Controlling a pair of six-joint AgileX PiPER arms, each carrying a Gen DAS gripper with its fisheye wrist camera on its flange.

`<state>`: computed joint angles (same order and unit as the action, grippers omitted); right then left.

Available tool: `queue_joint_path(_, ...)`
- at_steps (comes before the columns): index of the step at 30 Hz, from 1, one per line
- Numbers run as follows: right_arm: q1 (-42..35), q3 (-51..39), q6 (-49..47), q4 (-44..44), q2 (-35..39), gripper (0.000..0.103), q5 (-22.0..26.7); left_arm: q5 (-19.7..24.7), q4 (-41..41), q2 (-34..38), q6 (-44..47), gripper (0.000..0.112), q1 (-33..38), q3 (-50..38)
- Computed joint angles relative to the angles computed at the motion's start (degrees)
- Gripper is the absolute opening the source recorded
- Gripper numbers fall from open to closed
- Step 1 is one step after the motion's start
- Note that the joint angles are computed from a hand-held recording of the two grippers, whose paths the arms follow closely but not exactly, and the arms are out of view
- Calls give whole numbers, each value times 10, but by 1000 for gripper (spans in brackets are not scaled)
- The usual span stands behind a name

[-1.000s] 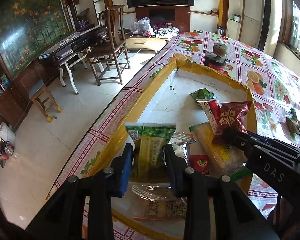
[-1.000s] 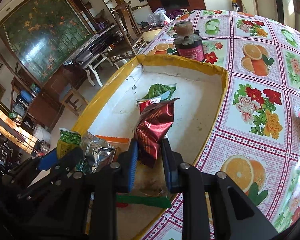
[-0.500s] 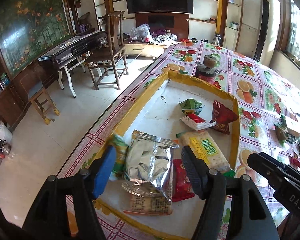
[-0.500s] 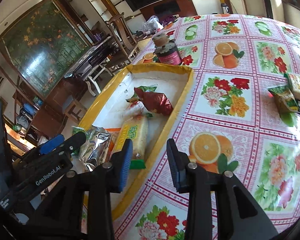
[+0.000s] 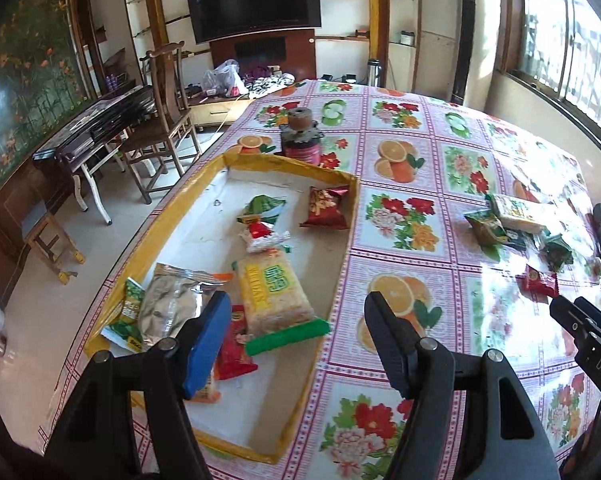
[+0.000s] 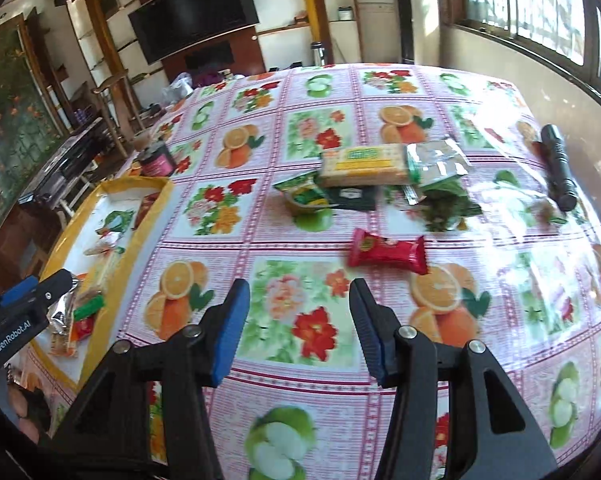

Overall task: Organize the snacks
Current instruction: 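Withdraw both open tools from the tray back toward the snacks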

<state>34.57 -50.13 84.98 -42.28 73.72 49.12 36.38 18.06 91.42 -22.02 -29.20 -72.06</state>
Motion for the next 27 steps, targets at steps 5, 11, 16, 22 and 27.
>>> queue_joint_path(5, -2, 42, 1, 3, -60, 53, 30, 15, 18, 0, -26, 70, -48, -7)
queue_joint_path(11, 2, 76, 10, -2, -105, 54, 66, 32, 43, 5, -54, 70, -96, -15)
queue_joint_path(16, 4, 91, 11, -8, -132, 54, 90, 47, 56, 12, -68, 70, -126, -25)
queue_joint_path(22, -21, 117, -7, 2, -170, 56, 77, 64, 64, 29, -79, 71, -153, -46)
queue_joint_path(27, -61, 145, -40, 26, -204, 56, 33, 79, 46, 55, -64, 72, -165, -78)
